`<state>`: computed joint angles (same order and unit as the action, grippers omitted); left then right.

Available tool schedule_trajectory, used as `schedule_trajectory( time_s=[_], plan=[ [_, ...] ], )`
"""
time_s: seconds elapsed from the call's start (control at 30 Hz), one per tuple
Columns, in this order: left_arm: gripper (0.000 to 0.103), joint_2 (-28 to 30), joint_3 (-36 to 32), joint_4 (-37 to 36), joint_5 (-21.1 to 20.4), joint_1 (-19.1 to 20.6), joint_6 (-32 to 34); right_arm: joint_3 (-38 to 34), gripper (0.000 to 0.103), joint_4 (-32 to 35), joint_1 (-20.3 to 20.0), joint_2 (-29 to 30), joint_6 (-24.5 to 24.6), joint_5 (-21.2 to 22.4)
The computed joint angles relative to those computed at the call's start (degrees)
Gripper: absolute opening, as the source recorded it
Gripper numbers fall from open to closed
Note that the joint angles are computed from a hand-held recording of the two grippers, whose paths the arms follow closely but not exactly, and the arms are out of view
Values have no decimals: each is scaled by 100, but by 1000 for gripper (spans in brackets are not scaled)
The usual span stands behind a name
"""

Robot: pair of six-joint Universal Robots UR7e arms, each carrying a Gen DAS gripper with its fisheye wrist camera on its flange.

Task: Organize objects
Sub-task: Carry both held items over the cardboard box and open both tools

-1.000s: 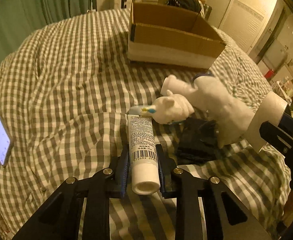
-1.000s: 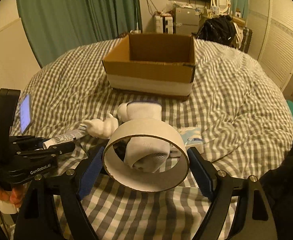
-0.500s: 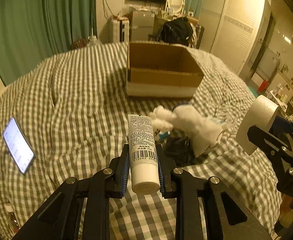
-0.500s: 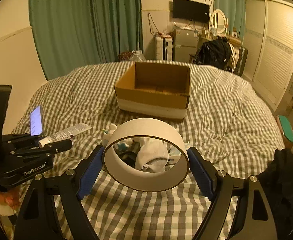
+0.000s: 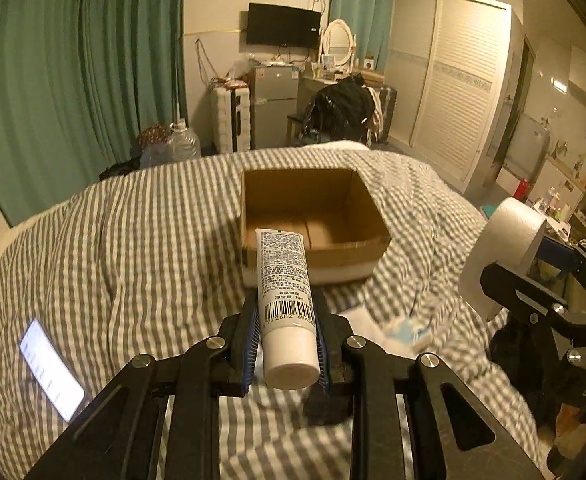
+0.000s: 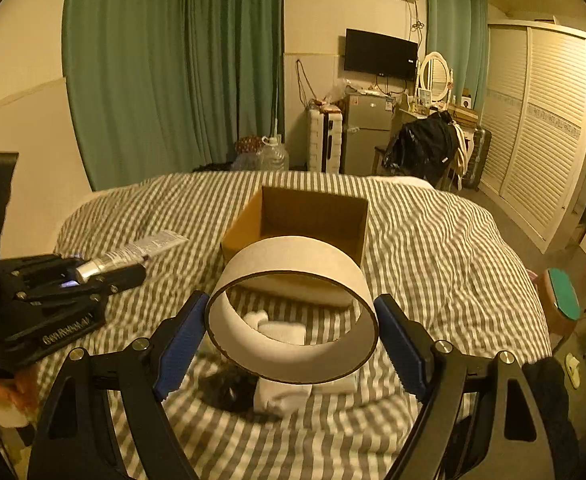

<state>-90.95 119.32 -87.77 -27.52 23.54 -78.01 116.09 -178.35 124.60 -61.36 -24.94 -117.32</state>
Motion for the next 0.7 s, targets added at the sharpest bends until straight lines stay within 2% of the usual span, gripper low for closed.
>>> schedule_trajectory(
  time_s=[0.23,0.43,0.63,0.7],
  plan=[
    [24,410,-335,-1212,300,545,1384,-914,83,280,-18,410,-59,149],
    [24,897,-693,-2432,452,1136,2691,-1876,83,578,-102,1007,-122,303],
    [24,1478,-1034,-3832,235,1814,3999,-2941,83,906,-334,1785,-233,349],
    [24,1748,-1167,-4490,-10,2122,4587,-3341,83,1064,-454,2099,-206,355]
  ],
)
